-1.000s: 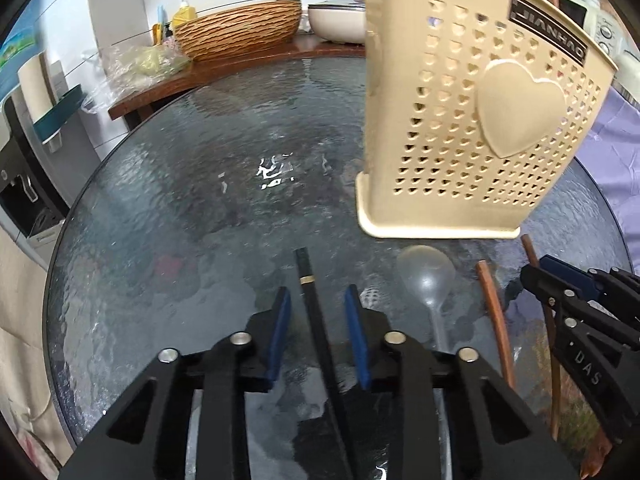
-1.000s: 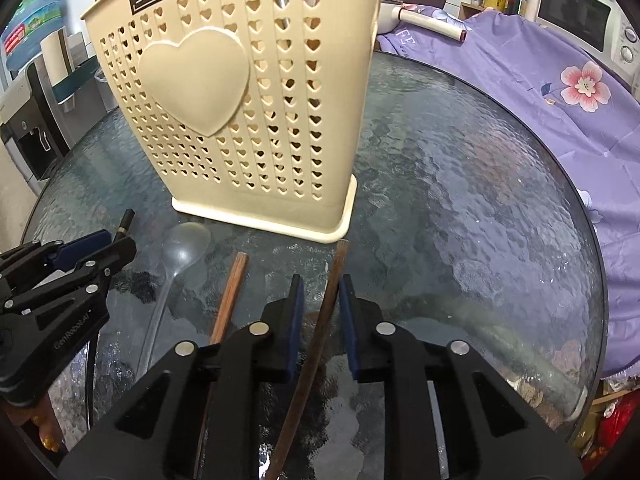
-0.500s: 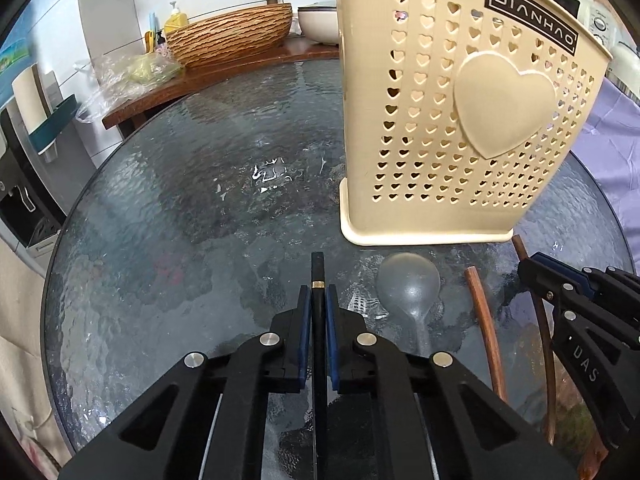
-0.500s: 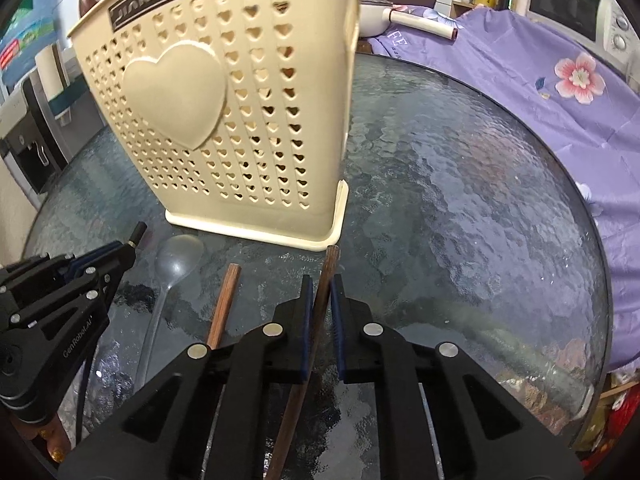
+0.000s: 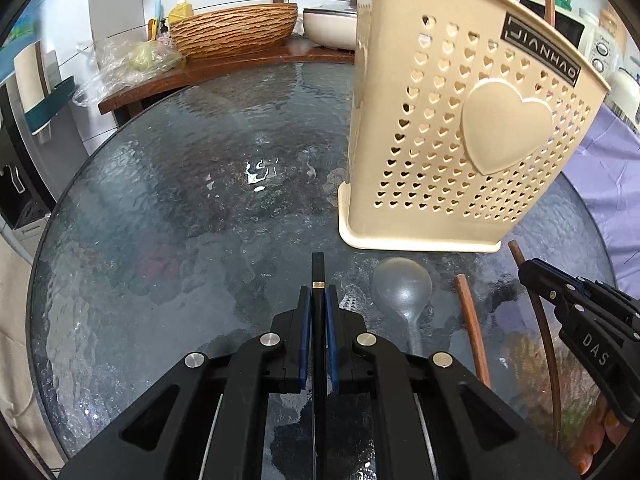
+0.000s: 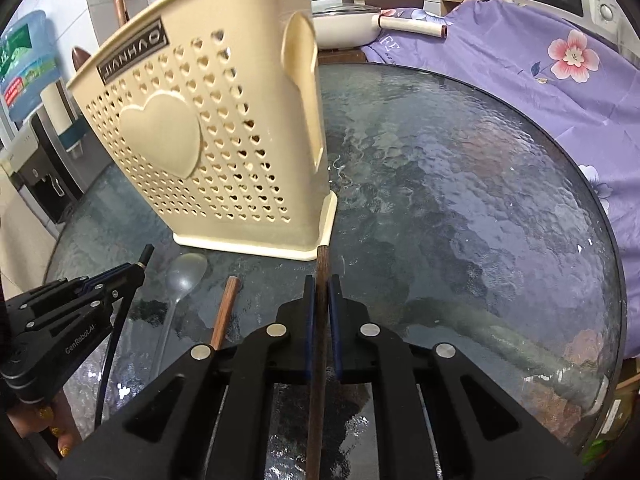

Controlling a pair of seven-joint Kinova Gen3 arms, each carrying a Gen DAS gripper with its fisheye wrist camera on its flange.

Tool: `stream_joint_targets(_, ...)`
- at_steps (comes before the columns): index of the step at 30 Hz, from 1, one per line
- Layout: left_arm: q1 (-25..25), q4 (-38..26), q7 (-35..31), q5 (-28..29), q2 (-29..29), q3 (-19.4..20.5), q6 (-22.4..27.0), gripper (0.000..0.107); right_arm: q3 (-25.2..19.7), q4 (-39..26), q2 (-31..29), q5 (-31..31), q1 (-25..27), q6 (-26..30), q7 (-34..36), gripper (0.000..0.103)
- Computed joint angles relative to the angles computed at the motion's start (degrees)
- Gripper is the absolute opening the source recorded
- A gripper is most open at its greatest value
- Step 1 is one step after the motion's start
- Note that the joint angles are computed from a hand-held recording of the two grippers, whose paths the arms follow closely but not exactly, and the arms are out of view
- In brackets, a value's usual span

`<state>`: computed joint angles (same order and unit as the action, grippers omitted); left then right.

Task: Organize utensils
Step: 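Lift both chopsticks and carry them over the cream holder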

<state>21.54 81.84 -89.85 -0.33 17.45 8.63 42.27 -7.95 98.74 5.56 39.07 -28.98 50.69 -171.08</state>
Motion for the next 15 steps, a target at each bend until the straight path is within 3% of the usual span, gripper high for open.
stream_joint_targets(9,-3.84,1.76,-4.37,6.28,-2.79,1.39,-1.66,0.007,-0.87,5.22,-5.69,-0.04,3.23,-8.58,-1.74,0.007)
stream_joint_targets(15,-8.89,3.41,-11.94,15.91,-5.83,2.84,-2.32,0.007,-3.56,8.07,-10.73,-0.86,7.21,-14.65,-1.63,0.007)
